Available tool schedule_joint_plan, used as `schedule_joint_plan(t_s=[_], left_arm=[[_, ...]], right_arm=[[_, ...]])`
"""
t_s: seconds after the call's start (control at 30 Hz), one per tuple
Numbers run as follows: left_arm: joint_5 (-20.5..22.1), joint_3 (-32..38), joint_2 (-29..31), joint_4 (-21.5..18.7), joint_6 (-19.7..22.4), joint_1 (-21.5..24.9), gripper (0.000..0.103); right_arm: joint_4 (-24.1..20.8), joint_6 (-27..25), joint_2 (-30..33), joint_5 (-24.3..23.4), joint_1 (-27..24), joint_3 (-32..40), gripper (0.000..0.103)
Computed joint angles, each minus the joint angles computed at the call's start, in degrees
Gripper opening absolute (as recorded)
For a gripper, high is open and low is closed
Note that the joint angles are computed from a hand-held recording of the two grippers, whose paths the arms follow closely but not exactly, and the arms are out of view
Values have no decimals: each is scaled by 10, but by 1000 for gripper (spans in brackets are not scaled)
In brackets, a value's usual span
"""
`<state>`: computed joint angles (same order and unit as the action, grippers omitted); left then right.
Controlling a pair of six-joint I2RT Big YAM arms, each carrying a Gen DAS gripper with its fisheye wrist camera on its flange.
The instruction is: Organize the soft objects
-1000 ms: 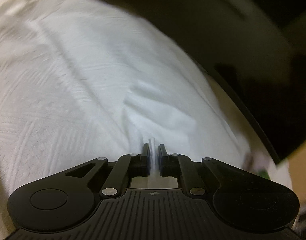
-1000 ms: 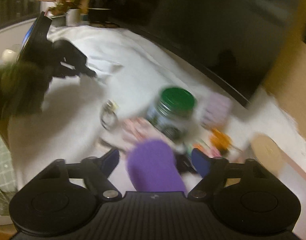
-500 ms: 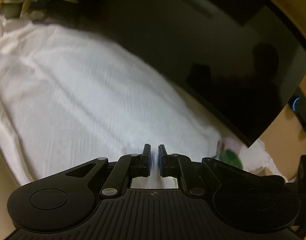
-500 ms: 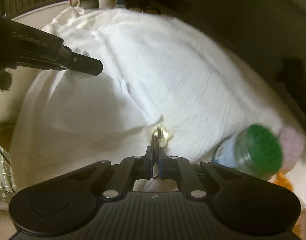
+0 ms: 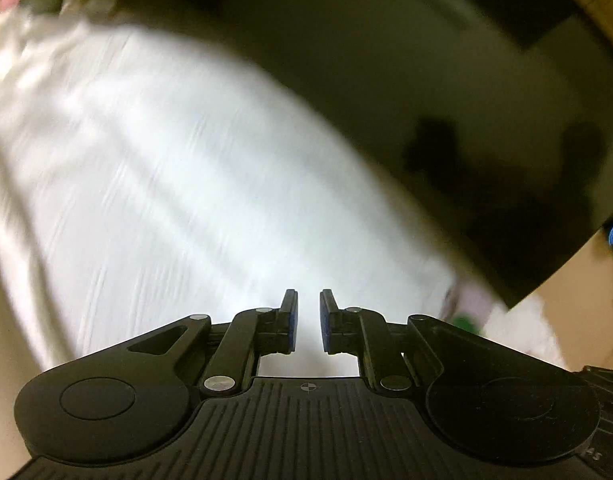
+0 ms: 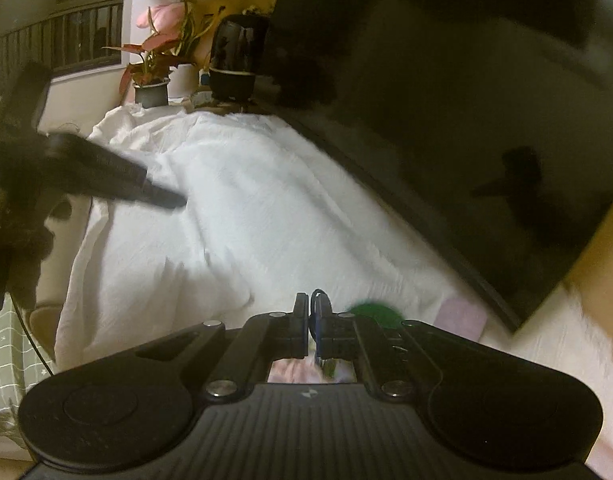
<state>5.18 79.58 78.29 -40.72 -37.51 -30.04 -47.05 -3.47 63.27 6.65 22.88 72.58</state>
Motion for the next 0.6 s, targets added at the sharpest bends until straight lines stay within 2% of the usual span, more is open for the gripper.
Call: schedule_joint_plan(t_s=[0.07, 0.13, 0.27, 0.37, 0.43, 0.6], left_arm=[[-10, -14, 0, -21, -19, -8, 14], [-18, -23, 2, -40, -36, -15, 16], [-17, -46, -2, -38, -71, -18, 17], [-12, -54, 4, -21, -99, -15, 17], [-10, -55, 9, -5, -113, -13, 17], [17, -64, 27, 61, -134, -9, 19]], right_arm=[[-6, 23, -7, -18, 1, -21, 3], [-9, 22, -12, -10, 13, -48, 3], [-30, 18, -2, 1, 20, -70, 5], [-47, 30, 8, -10, 14, -62, 26], [-43, 34, 1, -9, 14, -64, 47], [-22, 19, -3, 3, 18, -52, 55]])
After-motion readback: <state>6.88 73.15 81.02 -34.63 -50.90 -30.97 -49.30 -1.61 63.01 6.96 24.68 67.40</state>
